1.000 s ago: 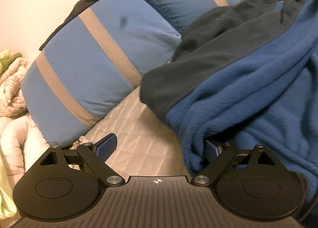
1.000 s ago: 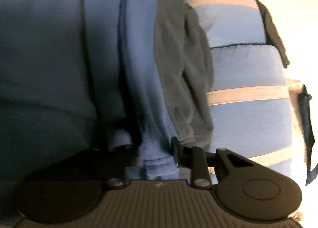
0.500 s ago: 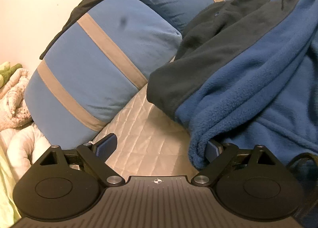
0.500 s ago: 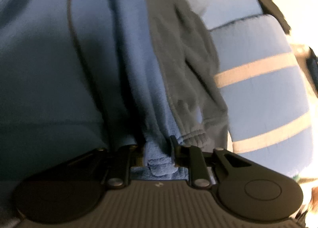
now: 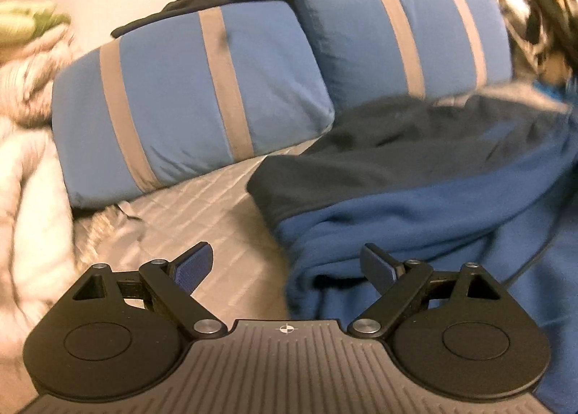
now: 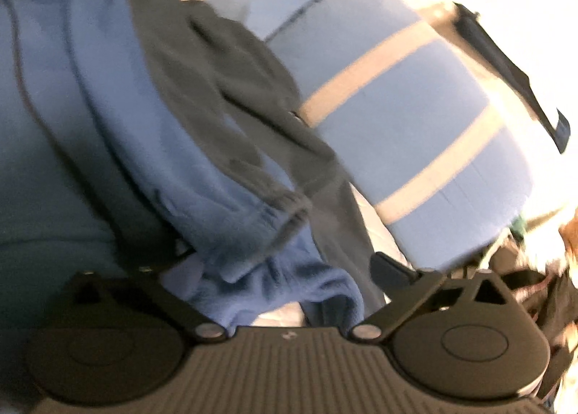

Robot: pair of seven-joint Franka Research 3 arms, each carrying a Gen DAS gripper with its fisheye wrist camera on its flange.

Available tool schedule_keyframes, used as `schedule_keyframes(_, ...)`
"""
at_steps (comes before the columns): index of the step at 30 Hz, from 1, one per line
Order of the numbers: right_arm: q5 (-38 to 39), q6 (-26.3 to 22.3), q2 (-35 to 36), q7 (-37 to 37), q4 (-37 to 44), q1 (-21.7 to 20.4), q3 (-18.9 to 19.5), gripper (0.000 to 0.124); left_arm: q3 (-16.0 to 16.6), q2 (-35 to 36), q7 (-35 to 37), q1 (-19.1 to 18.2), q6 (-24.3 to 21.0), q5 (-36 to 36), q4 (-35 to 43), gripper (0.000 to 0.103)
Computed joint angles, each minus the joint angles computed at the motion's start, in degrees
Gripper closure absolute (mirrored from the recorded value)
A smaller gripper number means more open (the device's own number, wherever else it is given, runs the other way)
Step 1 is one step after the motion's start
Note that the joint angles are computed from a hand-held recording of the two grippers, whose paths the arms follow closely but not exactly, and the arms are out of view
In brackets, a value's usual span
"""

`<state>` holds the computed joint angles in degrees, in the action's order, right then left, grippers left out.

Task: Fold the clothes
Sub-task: 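Open the right gripper and release the folded jacket side, then grasp the navy fleece cuff with the right gripper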

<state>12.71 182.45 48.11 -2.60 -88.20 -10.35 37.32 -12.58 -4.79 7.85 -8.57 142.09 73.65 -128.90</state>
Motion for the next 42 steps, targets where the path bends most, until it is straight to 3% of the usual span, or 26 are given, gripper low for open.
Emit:
schedule_keyframes(4, 4.7, -1.9, -2.1, 5.2, -1.0, -0.4, -1.1, 0.021, -0.5, -1.1, -5.8, -0.2, 3.0, 0.5, -1.1, 0.013)
schedule_keyframes(6, 7.5, -1.9, -2.5, 6.8, -1.8, -2.4, 0.4, 0.021, -0.9, -0.8, -7.9, -0.5, 3.6, 1.3, -1.4, 0.013)
schedule_keyframes(10, 14.1, -1.3, -2.5, 11.7, -2.6, -7.0, 3.9, 0.021, -2.2, 0.6, -5.8, -2.3, -2.4, 1.9, -0.1, 0.013)
schedule_keyframes(14, 19.1, 4.7, -1.0, 19.2, -2.9, -11.0, 6.4, 0.021, -1.8, 0.4, -5.8, -3.0, -1.9, 2.6, -0.1, 0.013)
schedule_keyframes(19, 24.7, 14.8, -0.1, 31.4, -2.6, -12.2, 3.8, 0.023, -1.7, 0.5, -5.4, -3.4, -2.0, 2.6, -0.1, 0.013)
schedule_keyframes(21, 24.9, 19.8, 1.1, 34.8, -2.9, -13.5, 4.2, 0.029, -1.5, 0.6, -5.1, -3.4, -1.8, 2.3, -0.1, 0.013)
schedule_keyframes(24, 24.9, 23.6, 1.6, 39.1, -3.5, -14.5, 3.6, 0.037, -1.5, 1.0, -3.8, -3.5, -1.8, 1.4, 0.4, 0.013)
schedule_keyframes(33, 29.8, 29.1, 4.3, 46.6, 2.4, -7.1, -6.8, 0.052, -1.6, 1.3, -2.2, -4.1, -3.2, 0.7, 0.7, 0.013)
schedule_keyframes(37, 33.1, 27.3, 6.8, 47.8, 8.6, -2.1, -12.9, 0.058, -1.7, 1.5, -1.7, -4.4, -3.8, 0.7, 0.9, 0.013)
schedule_keyframes(40, 36.5, 23.0, 8.3, 48.4, 13.6, 1.4, -17.8, 0.081, -1.7, 1.7, -1.3, -4.5, -4.4, 0.8, 1.1, 0.013)
schedule_keyframes(41, 36.9, 21.7, 8.6, 48.9, 14.5, 2.1, -19.0, 0.104, -1.7, 1.8, -1.2, -4.6, -4.6, 0.8, 1.1, 0.013)
schedule_keyframes(42, 35.4, 21.2, 8.4, 49.5, 14.2, 1.9, -18.8, 0.114, -1.8, 1.8, -1.1, -4.7, -4.8, 0.8, 1.2, 0.013)
